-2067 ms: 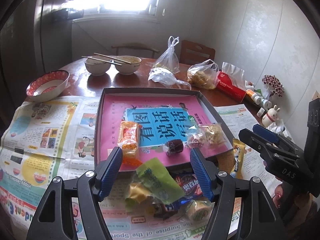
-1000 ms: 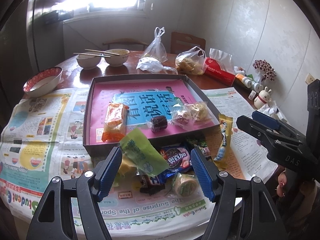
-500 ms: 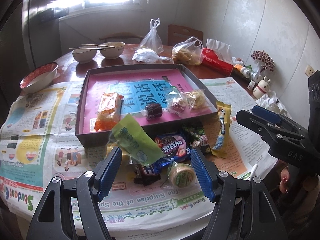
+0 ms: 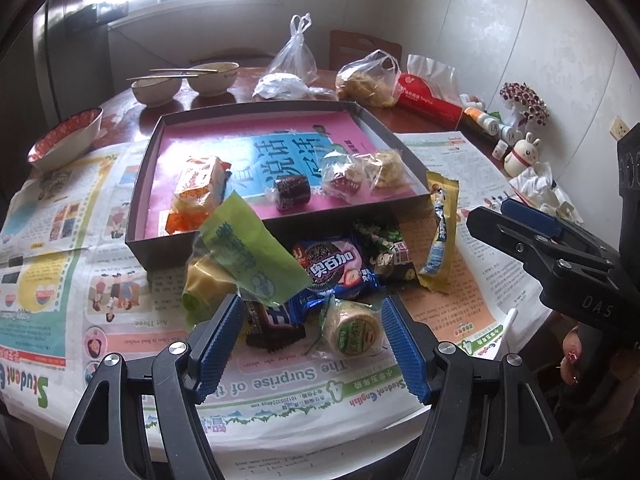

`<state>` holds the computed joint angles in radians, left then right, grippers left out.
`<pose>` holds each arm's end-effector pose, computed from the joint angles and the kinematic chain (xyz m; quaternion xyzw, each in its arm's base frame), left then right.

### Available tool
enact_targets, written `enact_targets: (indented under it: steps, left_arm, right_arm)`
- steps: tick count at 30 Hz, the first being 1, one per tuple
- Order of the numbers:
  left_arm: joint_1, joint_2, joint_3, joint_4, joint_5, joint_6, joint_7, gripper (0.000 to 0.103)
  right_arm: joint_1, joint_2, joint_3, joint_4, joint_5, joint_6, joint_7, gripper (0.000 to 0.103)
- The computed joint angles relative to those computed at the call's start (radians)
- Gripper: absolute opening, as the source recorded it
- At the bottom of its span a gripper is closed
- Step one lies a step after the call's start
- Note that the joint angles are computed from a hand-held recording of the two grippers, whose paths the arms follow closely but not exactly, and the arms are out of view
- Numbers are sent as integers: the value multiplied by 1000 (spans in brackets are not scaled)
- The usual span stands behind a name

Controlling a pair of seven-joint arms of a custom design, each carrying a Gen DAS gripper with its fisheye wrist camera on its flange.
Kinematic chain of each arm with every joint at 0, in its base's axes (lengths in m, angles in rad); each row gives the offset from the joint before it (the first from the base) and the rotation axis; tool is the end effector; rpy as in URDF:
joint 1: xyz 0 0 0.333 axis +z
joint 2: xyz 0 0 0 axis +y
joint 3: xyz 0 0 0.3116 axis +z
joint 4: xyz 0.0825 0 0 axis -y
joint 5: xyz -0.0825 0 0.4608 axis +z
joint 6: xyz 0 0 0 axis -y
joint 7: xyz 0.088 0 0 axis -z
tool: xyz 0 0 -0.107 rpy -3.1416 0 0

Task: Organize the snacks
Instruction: 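Withdraw both grippers back toward the remaining snack pile, then grasp the round green-labelled cracker pack with the left gripper while the right grasps the yellow snack bag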

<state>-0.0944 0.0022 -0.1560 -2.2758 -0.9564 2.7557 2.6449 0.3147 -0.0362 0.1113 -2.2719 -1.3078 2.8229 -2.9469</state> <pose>0.5926 -0.1168 0.3399 -0.4764 0.8102 -0.3274 0.0972 0.5213 0.2897 0.3582 -0.5825 0.6965 -0.2645 0.3249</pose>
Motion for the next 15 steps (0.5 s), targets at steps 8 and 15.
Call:
enact_targets:
  steps: [8, 15]
  left_arm:
    - [-3, 2, -2, -4, 21, -17, -10, 73]
    - [-4, 20, -7, 0, 61, -36, -38, 73]
  right_arm:
    - [3, 4, 0, -3, 9, -1, -4, 78]
    - [4, 21, -6, -5, 74, 2, -52, 78]
